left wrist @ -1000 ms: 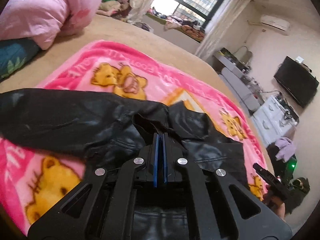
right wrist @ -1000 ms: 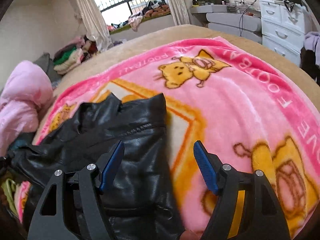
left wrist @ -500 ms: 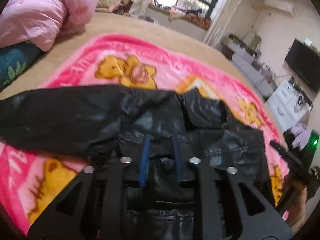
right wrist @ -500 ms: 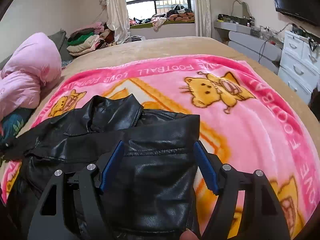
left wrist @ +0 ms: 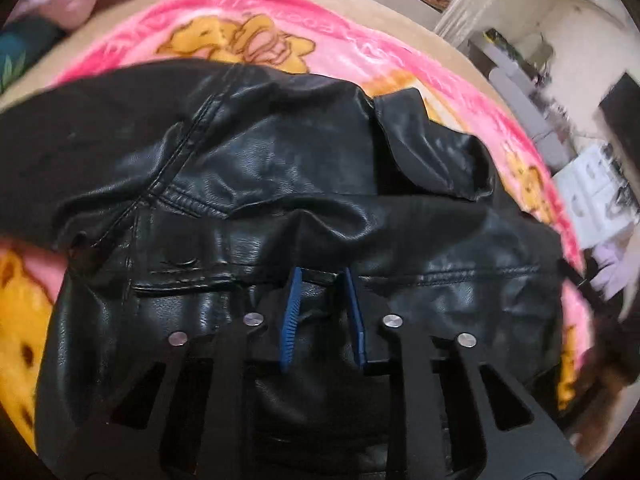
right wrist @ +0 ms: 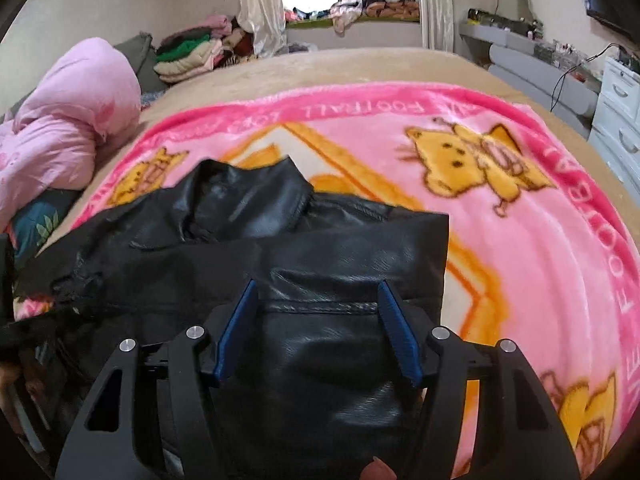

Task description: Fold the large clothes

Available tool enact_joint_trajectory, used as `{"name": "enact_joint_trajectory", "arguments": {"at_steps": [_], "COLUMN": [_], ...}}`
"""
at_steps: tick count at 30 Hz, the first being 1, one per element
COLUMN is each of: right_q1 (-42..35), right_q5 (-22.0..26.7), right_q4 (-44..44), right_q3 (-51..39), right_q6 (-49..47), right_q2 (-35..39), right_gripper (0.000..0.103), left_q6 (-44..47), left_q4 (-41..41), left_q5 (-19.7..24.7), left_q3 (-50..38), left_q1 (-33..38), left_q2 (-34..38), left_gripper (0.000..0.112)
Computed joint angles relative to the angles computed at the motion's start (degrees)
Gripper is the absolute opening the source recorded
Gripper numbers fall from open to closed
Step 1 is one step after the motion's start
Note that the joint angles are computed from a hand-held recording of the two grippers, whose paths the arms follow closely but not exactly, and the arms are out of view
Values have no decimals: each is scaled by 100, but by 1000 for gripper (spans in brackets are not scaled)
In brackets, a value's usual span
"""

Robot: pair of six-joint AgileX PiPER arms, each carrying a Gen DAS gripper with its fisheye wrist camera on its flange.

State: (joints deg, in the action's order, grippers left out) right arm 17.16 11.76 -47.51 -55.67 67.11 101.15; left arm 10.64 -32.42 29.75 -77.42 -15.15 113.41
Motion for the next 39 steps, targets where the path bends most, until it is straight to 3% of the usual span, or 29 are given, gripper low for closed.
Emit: {"name": "enact_joint_trajectory", "arguments": {"at_steps": [4, 5, 10, 13, 15, 21, 25, 29, 30, 32, 36, 39], "right_q1": [-116, -188, -2, 144, 211, 526, 692, 832, 827, 861, 858, 883], "right_q5": [560, 503, 616, 659, 491, -95, -225, -148, -67, 615, 686, 576], "right_q4": [974, 1141, 85, -220, -441, -790, -230, 413, 803, 1362, 1196, 1123], "right_q3": [-402, -394, -302, -102, 96, 697, 751, 625, 566, 258, 200, 292], "right_q6": [-943, -1084, -66, 220, 413, 988, 547, -68, -427, -874, -707, -612], "right_q2": [467, 533, 580, 264, -28, -713, -690, -567, -508, -125, 154, -19], "right_gripper": [58, 57, 57, 61, 63, 68, 72, 75, 78, 79, 80, 85], "left_q6": [280, 277, 338, 565, 596, 645, 237, 346, 521, 752, 1523, 1003], "left_q4": [-280, -254, -304, -445, -347, -32, 465, 252, 60, -208, -1137, -542], "left_q5": [51, 53, 101, 152, 49, -234, -226, -135, -130, -141, -306, -344], "left_q3": [67, 77, 16, 9, 166, 777, 792, 780, 808, 880, 1076, 1069], "left_q1": [77, 64, 62, 64, -45, -397, -499, -364, -309, -227, -77, -211], "left_q2": [-1, -15, 15, -79, -303, -949, -902, -732, -704, -675, -612, -789], "left_gripper": [13, 13, 13, 26, 40, 63, 65, 65, 65, 65, 65, 66]}}
